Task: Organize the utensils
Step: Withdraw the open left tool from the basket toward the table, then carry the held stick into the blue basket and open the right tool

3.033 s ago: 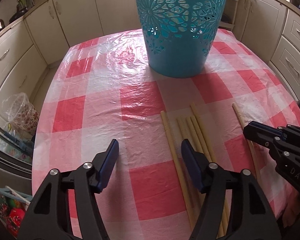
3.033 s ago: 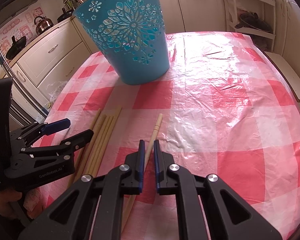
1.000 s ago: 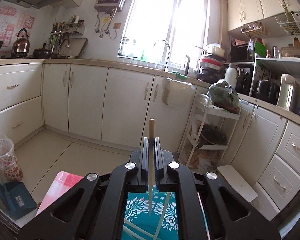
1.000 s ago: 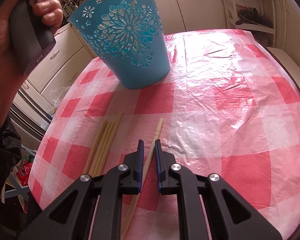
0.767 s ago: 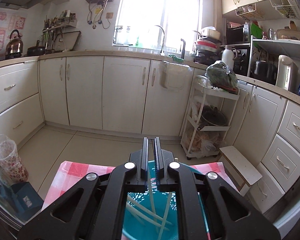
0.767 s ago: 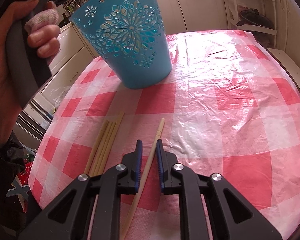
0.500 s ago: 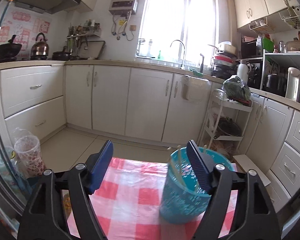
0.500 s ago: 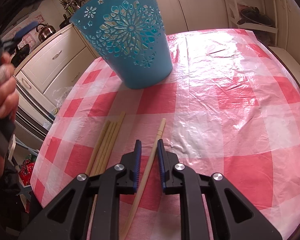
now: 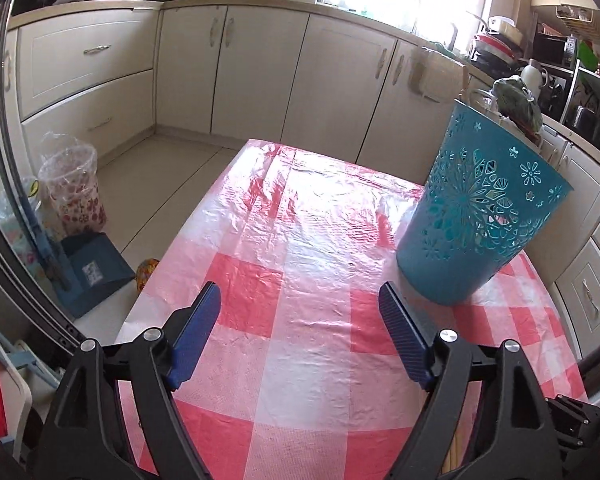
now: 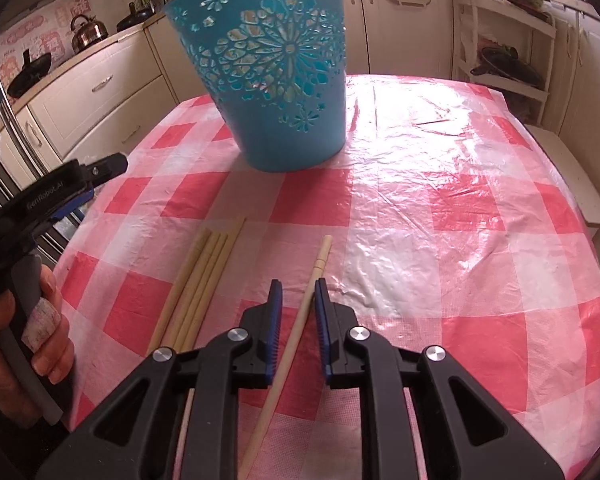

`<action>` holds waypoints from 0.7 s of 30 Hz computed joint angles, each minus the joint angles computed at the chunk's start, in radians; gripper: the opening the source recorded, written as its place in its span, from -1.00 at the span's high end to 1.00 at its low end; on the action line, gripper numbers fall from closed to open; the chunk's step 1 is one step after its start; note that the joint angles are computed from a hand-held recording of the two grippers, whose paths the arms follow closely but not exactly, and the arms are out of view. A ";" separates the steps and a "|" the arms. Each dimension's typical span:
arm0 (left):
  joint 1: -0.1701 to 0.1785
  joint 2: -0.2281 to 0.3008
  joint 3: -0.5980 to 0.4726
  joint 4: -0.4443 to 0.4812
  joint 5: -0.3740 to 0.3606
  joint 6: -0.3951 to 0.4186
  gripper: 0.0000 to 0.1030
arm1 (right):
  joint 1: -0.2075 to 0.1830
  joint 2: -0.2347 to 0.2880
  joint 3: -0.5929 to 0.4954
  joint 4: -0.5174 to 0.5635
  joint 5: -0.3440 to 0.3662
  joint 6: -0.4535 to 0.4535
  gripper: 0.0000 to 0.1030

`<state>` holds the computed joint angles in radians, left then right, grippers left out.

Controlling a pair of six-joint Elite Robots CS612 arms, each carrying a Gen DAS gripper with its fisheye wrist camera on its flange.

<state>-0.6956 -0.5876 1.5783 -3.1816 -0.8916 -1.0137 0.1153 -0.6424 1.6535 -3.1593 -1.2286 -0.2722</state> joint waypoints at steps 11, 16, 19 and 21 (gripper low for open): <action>0.009 0.009 0.003 -0.046 -0.057 -0.020 -0.73 | 0.020 -0.019 -0.025 0.121 -0.082 -0.116 0.76; 0.012 0.010 0.007 -0.068 -0.069 -0.027 -0.74 | 0.020 -0.033 -0.019 0.160 -0.077 -0.129 0.89; 0.011 0.011 0.014 -0.094 -0.070 -0.027 -0.74 | -0.017 -0.051 0.006 0.162 0.059 -0.036 0.89; 0.011 0.011 0.014 -0.097 -0.068 -0.031 -0.74 | -0.044 -0.066 0.027 0.140 0.162 0.029 0.89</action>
